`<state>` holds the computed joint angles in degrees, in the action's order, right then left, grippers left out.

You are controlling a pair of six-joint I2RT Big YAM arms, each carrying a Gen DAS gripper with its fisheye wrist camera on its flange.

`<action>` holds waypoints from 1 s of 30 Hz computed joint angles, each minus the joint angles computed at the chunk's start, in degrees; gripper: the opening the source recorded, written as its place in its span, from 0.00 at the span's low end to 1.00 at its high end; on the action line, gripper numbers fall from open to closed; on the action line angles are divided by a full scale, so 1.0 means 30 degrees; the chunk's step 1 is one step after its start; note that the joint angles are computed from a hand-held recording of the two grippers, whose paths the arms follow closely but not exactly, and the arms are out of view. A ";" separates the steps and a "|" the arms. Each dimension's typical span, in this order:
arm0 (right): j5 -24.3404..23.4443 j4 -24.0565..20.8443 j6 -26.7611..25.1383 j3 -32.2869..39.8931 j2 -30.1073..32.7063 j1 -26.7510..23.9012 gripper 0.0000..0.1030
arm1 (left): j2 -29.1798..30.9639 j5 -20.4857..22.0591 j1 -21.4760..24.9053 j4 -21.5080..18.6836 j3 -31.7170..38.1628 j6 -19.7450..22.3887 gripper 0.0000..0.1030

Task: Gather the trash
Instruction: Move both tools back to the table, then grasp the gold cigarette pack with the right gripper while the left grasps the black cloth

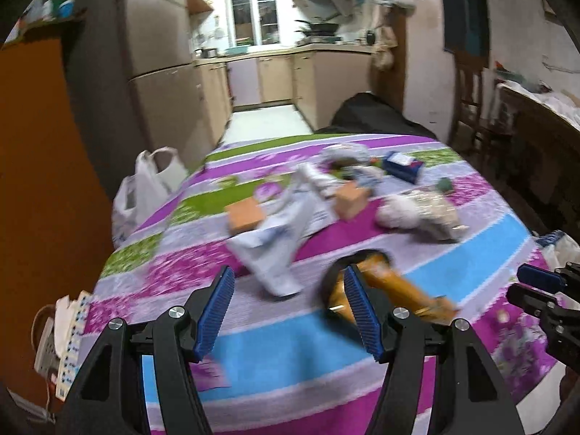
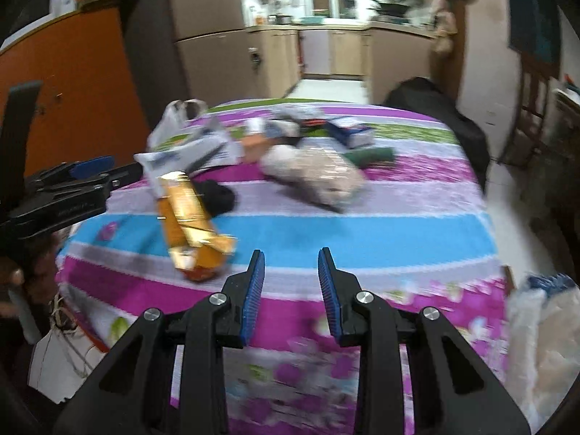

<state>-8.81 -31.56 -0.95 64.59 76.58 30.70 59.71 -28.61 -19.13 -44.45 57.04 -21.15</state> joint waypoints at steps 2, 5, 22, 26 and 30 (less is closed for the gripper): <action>-0.0833 0.0096 -0.0328 0.0362 0.0465 0.0421 0.34 | -0.0306 0.0484 0.0689 -0.0146 -0.0338 -0.0071 0.62; -0.1897 0.0382 -0.0743 0.0927 0.1152 0.0838 0.58 | -0.0745 0.1033 0.1502 -0.0258 -0.0836 -0.0128 0.62; -0.5077 -0.2105 -0.1718 0.3710 0.4259 0.0919 0.28 | -0.0430 0.1784 0.2429 0.0499 -0.1343 0.0049 0.62; -0.5443 -0.1419 -0.0172 0.2713 0.3326 0.0568 0.26 | -0.0323 0.1840 0.1916 0.0726 -0.1333 0.0197 0.62; -0.5930 -0.0170 0.2246 0.0868 0.1336 -0.0497 0.26 | -0.0260 0.2449 0.1297 0.1116 -0.1244 0.0613 0.62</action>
